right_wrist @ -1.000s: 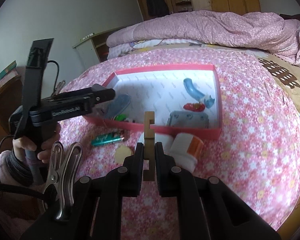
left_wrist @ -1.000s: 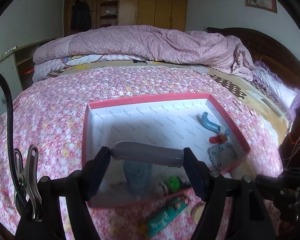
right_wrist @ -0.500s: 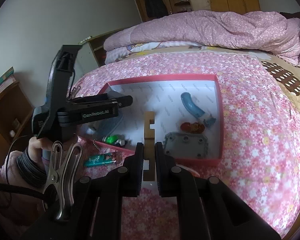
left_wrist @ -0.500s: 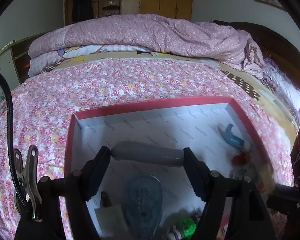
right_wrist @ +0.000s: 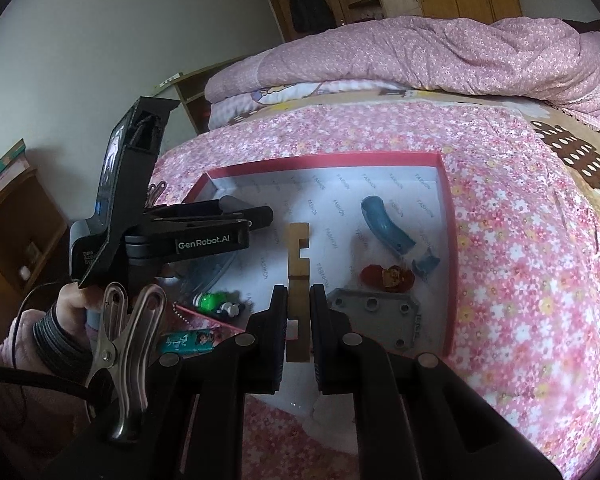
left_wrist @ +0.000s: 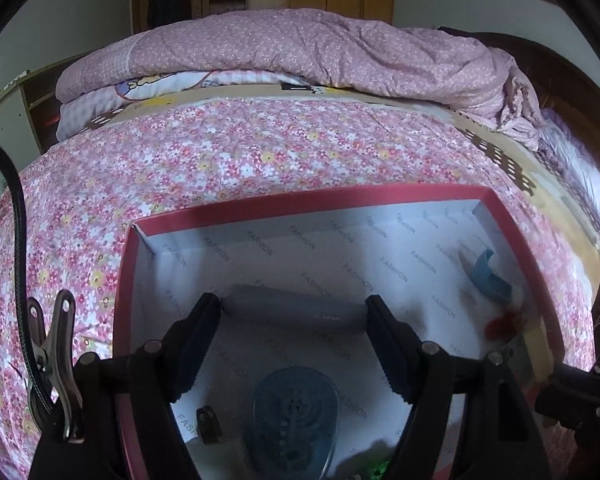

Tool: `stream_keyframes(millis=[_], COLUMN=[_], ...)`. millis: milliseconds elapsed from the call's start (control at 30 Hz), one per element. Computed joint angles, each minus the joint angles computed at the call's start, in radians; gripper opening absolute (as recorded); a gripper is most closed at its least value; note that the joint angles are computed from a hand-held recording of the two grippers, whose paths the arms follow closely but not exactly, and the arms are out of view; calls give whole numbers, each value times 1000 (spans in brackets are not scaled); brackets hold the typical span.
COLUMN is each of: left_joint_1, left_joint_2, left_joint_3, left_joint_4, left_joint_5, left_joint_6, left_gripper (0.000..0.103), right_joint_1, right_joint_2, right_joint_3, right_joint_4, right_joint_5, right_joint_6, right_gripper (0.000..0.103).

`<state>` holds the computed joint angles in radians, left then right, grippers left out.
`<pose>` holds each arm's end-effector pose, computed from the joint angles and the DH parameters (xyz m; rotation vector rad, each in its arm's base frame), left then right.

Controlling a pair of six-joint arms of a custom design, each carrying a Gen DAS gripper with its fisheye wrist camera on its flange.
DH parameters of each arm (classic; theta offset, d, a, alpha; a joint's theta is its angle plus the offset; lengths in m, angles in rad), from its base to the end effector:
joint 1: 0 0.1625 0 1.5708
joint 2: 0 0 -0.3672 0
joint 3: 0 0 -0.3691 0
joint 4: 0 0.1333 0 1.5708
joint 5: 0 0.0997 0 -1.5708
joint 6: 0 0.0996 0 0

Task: Organize rigid objects
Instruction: 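Carry both items into the tray and release the grey cylinder from the left tool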

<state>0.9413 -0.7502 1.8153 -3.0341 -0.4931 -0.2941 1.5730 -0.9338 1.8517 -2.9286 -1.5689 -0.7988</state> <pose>-0.1496 -0.5809 0.0852 0.1033 2.1670 -0.9628 0.1348 -0.5750 0.1168 1.1361 -2.6817 0.6012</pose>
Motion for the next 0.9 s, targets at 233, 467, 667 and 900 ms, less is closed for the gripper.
stream_keyframes(millis=[233, 467, 667, 900], left_joint_1=[-8, -27, -55, -82], left_joint_2=[3, -13, -45, -72], left_joint_3=[3, 29, 88, 149], left_joint_4=[-15, -36, -75, -77], left_joint_5=[8, 17, 23, 41], left_joint_6=[19, 13, -17, -75], left_gripper=[78, 78, 78, 78], right_joint_1=[1, 5, 12, 23], right_joint_2=[7, 27, 55, 93], right_joint_3=[-10, -36, -73, -116], right_joint_4=[3, 6, 3, 5], right_joint_5=[-8, -24, -35, -63], right_joint_6=[10, 20, 39, 60], right_gripper=[12, 12, 12, 12])
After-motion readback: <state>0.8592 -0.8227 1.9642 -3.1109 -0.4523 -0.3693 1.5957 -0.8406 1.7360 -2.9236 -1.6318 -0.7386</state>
